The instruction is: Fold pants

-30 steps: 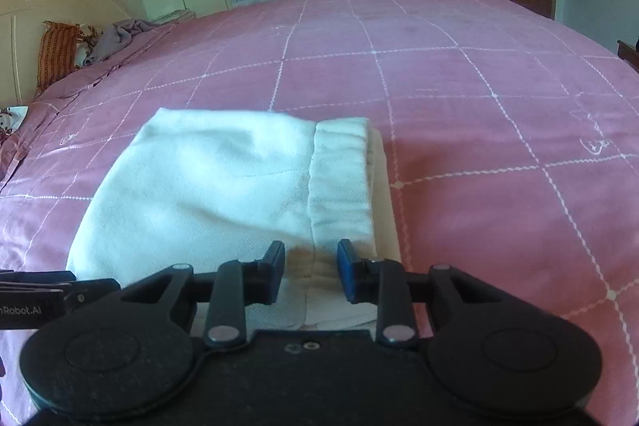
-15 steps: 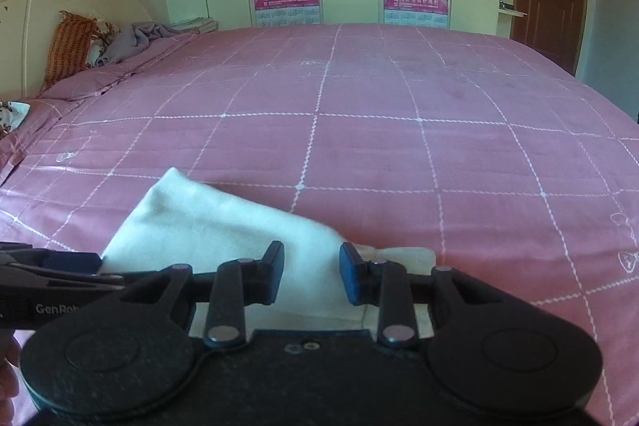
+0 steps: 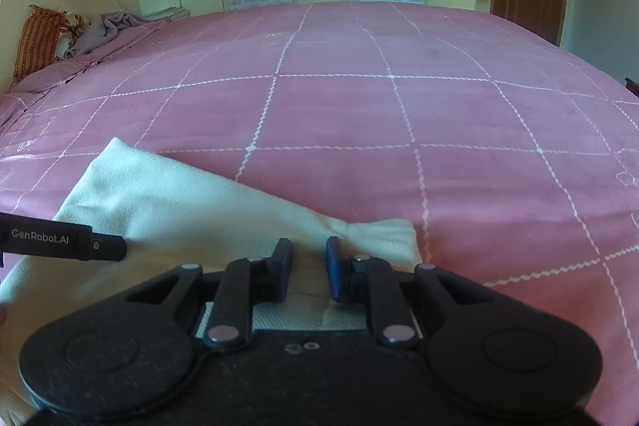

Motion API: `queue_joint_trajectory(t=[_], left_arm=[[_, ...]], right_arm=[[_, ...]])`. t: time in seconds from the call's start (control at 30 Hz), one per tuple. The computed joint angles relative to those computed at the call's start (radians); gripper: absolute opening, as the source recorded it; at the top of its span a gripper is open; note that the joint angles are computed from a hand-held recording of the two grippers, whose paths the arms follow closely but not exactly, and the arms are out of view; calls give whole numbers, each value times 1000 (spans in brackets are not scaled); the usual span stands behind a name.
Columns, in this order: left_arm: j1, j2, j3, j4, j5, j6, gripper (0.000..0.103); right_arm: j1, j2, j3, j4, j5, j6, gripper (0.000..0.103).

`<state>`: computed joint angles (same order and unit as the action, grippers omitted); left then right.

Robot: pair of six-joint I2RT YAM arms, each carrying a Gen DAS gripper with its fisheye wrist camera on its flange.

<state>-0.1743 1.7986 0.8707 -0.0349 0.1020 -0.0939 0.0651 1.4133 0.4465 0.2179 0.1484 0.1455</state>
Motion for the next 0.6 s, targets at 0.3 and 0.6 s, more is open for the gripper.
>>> queue_joint_trajectory(t=[0.3,0.6], left_arm=[[36,-256,-267,23,52,2,87],[35,-522,-451,-40,48,35,87]], right_arm=[[63,-98,76,-234,44,-11,27],[251,-446,-130,-378,210,12,36]])
